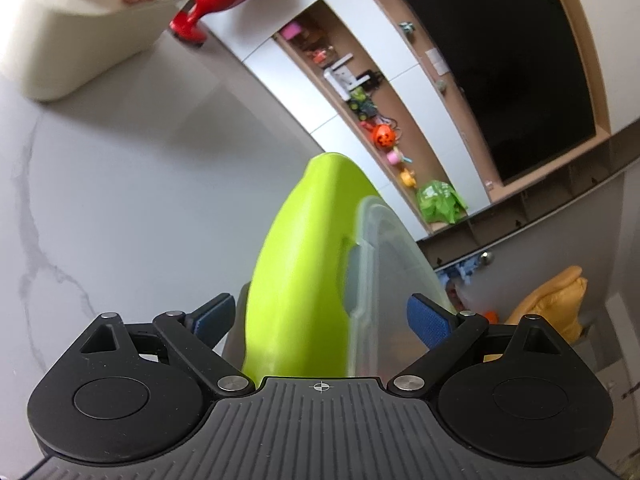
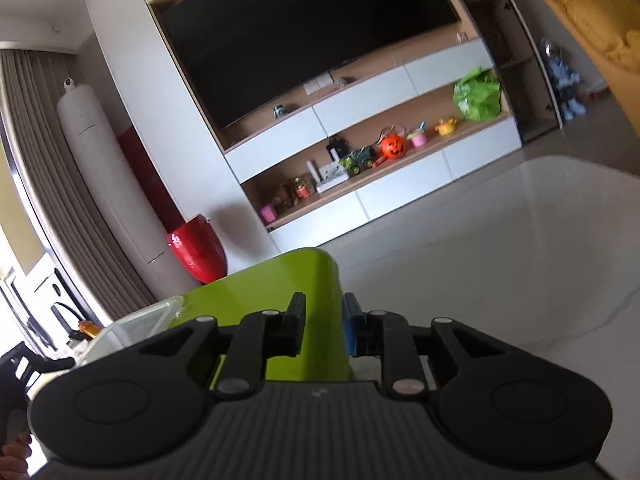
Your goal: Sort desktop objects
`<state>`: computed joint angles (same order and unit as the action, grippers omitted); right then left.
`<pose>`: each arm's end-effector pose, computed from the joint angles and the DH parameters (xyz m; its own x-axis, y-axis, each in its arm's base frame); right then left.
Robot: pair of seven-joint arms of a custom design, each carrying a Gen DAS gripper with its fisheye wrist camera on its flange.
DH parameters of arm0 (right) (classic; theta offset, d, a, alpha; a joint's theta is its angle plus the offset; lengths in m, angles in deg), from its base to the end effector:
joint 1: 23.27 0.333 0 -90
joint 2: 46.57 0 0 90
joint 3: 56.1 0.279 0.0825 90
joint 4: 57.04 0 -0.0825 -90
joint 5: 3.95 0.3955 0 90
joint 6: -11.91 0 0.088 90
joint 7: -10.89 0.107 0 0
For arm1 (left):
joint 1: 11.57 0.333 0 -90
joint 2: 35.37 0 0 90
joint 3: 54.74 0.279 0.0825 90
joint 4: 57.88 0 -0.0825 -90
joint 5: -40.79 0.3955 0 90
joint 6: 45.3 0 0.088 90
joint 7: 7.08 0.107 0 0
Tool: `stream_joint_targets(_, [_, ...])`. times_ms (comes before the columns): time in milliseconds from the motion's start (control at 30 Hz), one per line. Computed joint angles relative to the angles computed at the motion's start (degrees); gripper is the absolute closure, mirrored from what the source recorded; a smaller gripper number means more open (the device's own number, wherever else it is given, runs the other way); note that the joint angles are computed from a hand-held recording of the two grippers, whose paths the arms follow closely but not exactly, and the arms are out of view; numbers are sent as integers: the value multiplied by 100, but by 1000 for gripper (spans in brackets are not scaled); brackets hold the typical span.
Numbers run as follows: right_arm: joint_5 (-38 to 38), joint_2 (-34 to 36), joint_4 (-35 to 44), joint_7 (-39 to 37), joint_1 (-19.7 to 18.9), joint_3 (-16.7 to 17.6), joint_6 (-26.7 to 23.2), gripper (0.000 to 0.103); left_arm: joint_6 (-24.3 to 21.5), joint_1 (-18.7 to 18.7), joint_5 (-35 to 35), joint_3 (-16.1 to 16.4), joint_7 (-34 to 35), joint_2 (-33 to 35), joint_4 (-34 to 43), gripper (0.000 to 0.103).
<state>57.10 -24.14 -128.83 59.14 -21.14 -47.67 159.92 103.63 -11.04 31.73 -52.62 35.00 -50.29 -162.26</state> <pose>0.7144 0.0932 0.6126 0.4639 -0.7628 -0.4504 -0.4976 0.1962 -0.8449 0.5387 0.0312 0.7311 0.4008 -0.5372 0.7422 -0.3041 -0.8422 -0.4453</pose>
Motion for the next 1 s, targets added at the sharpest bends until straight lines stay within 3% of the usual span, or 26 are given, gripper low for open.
stream_joint_targets(100, [101, -379, -470, -240, -90, -44, -75, 60, -88, 151, 660, -198, -309, -270, -193, 7])
stream_joint_targets(133, [126, -484, -586, -190, -122, -94, -206, 48, -159, 105, 669, -166, -268, -279, -176, 7])
stream_joint_targets(167, [180, -571, -676, -117, -159, -139, -380, 42, -191, 16, 534, -93, -173, -262, -155, 7])
stream_joint_targets(267, [209, -683, -760, 200, -235, -298, -978, 38, -252, -288, -154, 129, 265, -178, -125, 7])
stream_joint_targets(333, [75, -714, -765, 372, -240, -386, -1286, 38, -278, -249, -101, 26, 216, -147, -94, 7])
stream_joint_targets(467, [109, -587, -591, 330, -209, -412, -1385, 47, -131, -258, -47, -90, 115, -225, -170, 23])
stream_joint_targets(633, [-69, 43, 296, 906, -277, -365, -1548, 52, 442, -704, -1158, 342, 763, -462, -643, 37])
stream_joint_targets(733, [-124, 258, 549, 1043, -386, -244, -1644, 52, 668, -870, -1559, 502, 1082, -567, -834, 37])
stream_joint_targets(833, [-107, 243, 471, 954, -423, -152, -1504, 51, 668, -765, -1384, 432, 1004, -610, -891, 33])
stream_joint_targets(900, [-27, 111, 254, 828, -437, -121, -1320, 50, 545, -452, -781, 187, 592, -625, -870, 10])
stream_joint_targets(933, [30, 24, 116, 762, -436, -117, -1206, 45, 511, -315, -474, 77, 380, -641, -868, 9])
stream_joint_targets(967, [120, -80, -48, 660, -447, -116, -1093, 30, 514, -257, -288, 35, 247, -663, -881, 9])
stream_joint_targets(1000, [242, -187, -220, 531, -465, -116, -992, 23, 523, -218, -129, 8, 131, -686, -898, 9])
